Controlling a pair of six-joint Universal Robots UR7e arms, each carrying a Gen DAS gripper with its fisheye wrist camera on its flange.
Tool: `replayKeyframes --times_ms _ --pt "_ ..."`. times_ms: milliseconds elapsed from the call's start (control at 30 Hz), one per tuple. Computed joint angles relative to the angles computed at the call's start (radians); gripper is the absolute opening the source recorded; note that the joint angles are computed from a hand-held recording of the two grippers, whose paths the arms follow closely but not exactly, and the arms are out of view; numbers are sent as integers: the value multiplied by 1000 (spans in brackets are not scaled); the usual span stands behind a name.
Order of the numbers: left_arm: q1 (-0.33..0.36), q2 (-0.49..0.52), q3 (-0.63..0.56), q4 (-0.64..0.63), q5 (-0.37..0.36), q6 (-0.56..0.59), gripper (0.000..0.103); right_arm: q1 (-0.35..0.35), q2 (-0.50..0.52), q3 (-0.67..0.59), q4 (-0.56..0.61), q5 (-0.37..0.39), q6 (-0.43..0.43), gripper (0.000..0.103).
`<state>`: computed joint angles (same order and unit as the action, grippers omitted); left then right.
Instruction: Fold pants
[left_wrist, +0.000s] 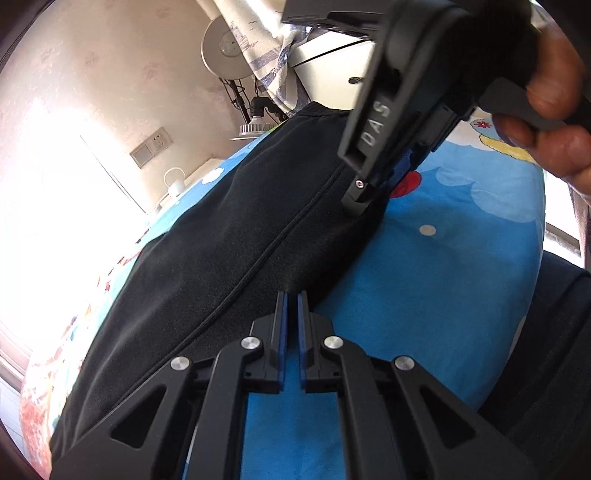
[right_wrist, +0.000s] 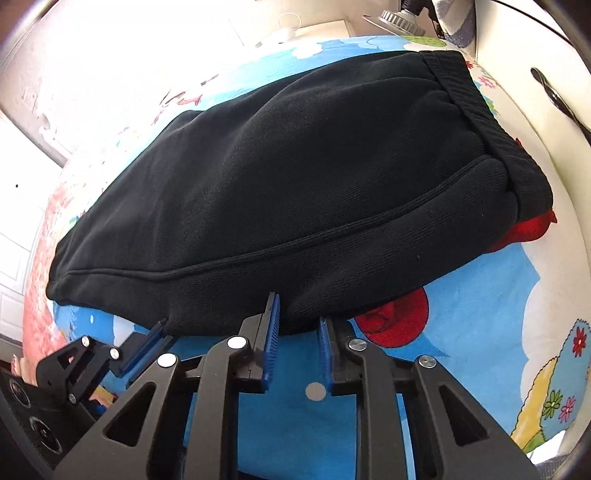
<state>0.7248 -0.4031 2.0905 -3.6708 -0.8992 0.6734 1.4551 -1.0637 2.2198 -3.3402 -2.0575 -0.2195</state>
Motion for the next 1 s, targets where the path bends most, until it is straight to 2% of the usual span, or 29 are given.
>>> replayKeyframes --times_ms 33,67,100,133,167,200,233,300,333,367,433,467,500,567,633,733,833,867,1000 --pt "11 -39 6 75 -34 -75 12 12 12 -1 -14 -33 -17 16" --pt "33 -98 16 157 -108 -163 14 19 19 -3 -25 -58 -37 16" --pt "48 -153 31 202 -164 -255 24 31 31 -5 -36 -87 -51 16" --pt "59 -189 42 205 -178 -321 44 42 41 -5 -48 -113 -66 16" --pt "66 -208 49 186 -151 -354 47 50 52 -8 -60 -135 -79 16" --pt "64 -226 50 202 -81 -408 47 57 57 -10 -62 -151 -83 17" --pt "77 -257 46 256 -46 -490 45 62 61 -17 -57 -166 -86 17" --pt "139 -333 24 418 -73 -681 41 84 79 -27 -60 -220 -96 17" --pt "162 -353 9 492 -75 -738 38 93 89 -32 -71 -252 -110 23" --pt "181 -353 -15 549 -58 -755 38 104 94 -28 -82 -277 -121 30" --pt "208 -357 -28 592 -54 -762 36 139 127 -32 -146 -372 -173 72" --pt "219 -361 -31 585 -73 -762 34 156 150 -34 -212 -423 -228 82" --pt "225 -368 -31 592 -87 -771 34 174 179 -41 -285 -465 -291 89" --pt "237 -374 -40 607 -99 -781 34 204 228 -62 -388 -547 -384 89" --pt "247 -382 -37 606 -108 -784 32 225 260 -91 -438 -595 -424 89" --pt "256 -408 -8 579 -100 -792 32 260 300 -144 -475 -631 -458 89" --pt "277 -438 8 559 -75 -794 32 295 352 -207 -496 -636 -511 89" --pt "280 -448 14 553 -53 -796 32 309 368 -229 -483 -634 -519 89" --pt "306 -495 39 519 1 -789 33 349 399 -306 -298 -584 -461 89"
